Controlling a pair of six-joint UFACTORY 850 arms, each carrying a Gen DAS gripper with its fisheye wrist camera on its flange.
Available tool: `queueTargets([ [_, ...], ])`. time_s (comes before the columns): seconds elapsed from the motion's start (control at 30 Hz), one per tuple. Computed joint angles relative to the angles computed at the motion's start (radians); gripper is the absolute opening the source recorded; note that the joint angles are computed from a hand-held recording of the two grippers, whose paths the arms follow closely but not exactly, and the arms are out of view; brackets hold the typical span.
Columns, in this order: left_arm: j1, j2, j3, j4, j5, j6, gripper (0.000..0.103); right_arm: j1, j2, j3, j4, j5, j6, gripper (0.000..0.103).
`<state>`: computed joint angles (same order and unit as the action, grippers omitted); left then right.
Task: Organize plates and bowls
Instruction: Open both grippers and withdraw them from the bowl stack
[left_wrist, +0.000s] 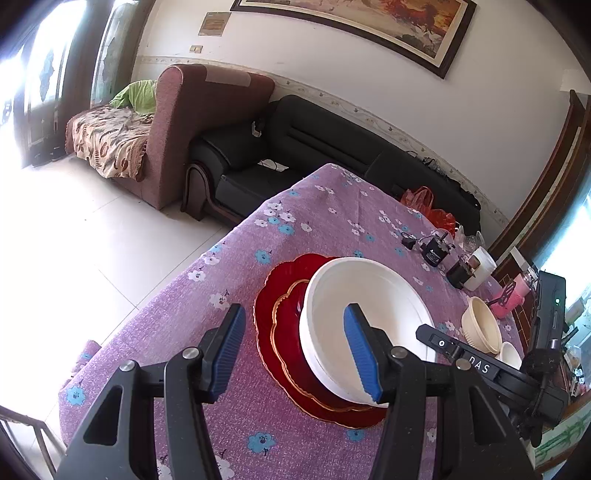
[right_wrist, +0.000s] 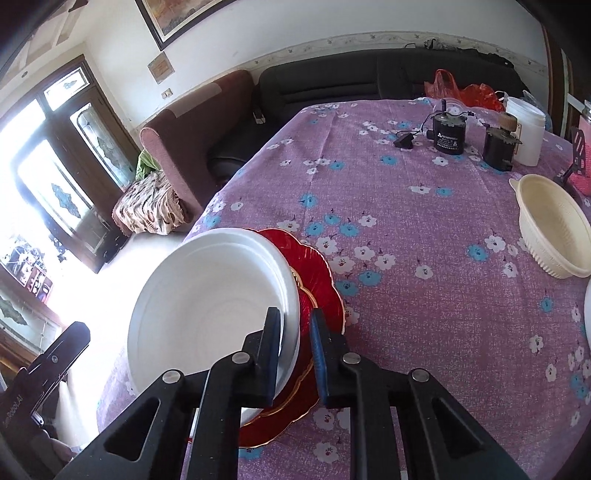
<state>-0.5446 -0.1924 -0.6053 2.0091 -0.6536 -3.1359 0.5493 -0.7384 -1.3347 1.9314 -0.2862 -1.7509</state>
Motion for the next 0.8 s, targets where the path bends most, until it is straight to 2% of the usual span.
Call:
queueTargets([
  [0.13,-0.016,0.003,-0.015,-0.086,-0.006,0.102,0.055,-0.008,-0.001,-0.005,-0.073,-0.052,0.071,0.018],
  [0.2,-0.032,0.002,-0.034,-0.162,-0.02,0.196,0.055,-0.013,0.023,0.023,-0.009,-0.077,0.007,0.018],
  [0.27,-0.061,-0.005,-0.062,-0.271,-0.063,0.32,0.057,-0.023,0.07,0.078,0.119,-0.091,-0.143,0.019],
  [0.33,-0.101,-0.025,-0.105,-0.381,-0.141,0.45,0.067,-0.04,0.121,0.147,0.28,-0.112,-0.323,0.028],
  [0.4,-0.148,-0.052,-0.154,-0.466,-0.238,0.559,0.075,-0.062,0.171,0.22,0.459,-0.141,-0.509,0.054],
  [0.43,-0.17,-0.067,-0.178,-0.497,-0.287,0.6,0.082,-0.076,0.194,0.257,0.546,-0.163,-0.599,0.058],
  [0.53,-0.232,-0.116,-0.249,-0.547,-0.414,0.675,0.088,-0.114,0.239,0.323,0.661,-0.196,-0.737,0.06],
  [0.7,-0.289,-0.201,-0.375,-0.58,-0.456,0.772,0.088,-0.207,0.298,0.411,0.57,-0.275,-0.662,0.065],
  [0.8,-0.313,-0.257,-0.459,-0.599,-0.472,0.836,0.088,-0.268,0.339,0.471,0.587,-0.317,-0.703,0.069],
])
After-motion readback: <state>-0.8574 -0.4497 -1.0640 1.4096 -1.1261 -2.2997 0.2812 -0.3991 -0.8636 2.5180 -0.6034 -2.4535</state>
